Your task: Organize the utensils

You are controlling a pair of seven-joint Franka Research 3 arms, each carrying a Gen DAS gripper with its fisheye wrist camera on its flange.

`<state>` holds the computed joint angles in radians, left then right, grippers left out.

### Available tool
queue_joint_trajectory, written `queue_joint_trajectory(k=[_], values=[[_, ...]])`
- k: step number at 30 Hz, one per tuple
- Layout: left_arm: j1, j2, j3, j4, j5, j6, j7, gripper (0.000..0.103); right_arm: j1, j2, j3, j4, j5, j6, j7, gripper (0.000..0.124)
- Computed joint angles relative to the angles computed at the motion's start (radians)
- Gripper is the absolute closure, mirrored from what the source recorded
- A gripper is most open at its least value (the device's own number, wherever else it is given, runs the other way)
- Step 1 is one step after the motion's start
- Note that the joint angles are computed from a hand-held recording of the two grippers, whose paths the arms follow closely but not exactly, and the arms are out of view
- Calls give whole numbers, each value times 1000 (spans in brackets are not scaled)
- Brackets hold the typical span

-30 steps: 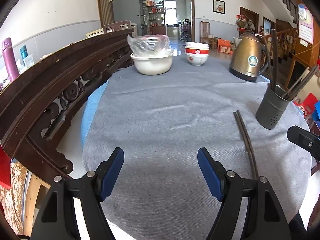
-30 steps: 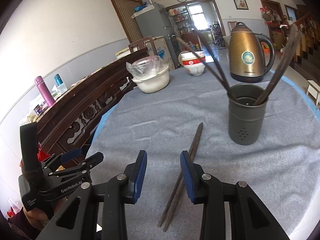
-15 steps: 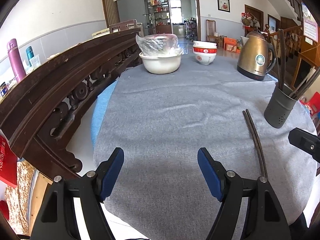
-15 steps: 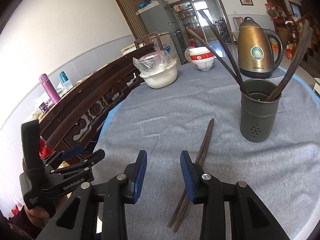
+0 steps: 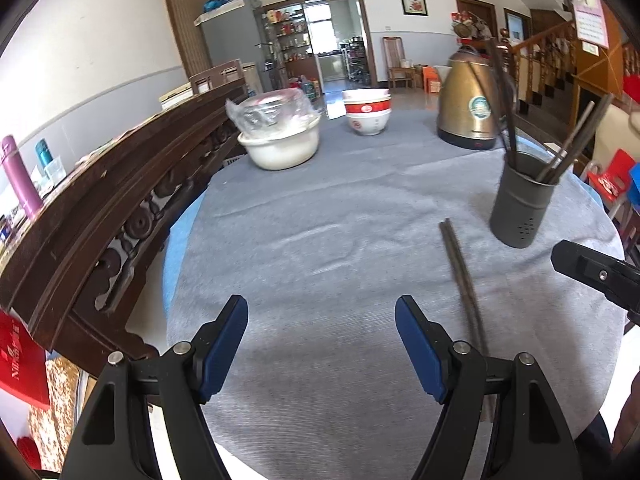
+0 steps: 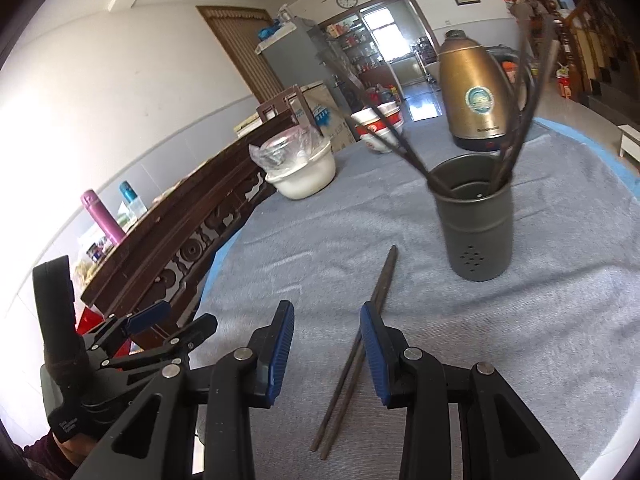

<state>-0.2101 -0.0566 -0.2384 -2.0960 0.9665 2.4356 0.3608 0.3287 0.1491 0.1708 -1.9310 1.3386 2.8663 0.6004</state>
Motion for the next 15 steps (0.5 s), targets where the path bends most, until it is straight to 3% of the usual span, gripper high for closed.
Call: queue_joint_trajectory(k=[9,15], values=[[-6,41,14,79,-114,-17,48,26,-30,-27,-30,-24,121,-14,-61,85],[11,48,33,90,-162,-23,31,26,-24,-16,-41,-26,-8,17,78,86]])
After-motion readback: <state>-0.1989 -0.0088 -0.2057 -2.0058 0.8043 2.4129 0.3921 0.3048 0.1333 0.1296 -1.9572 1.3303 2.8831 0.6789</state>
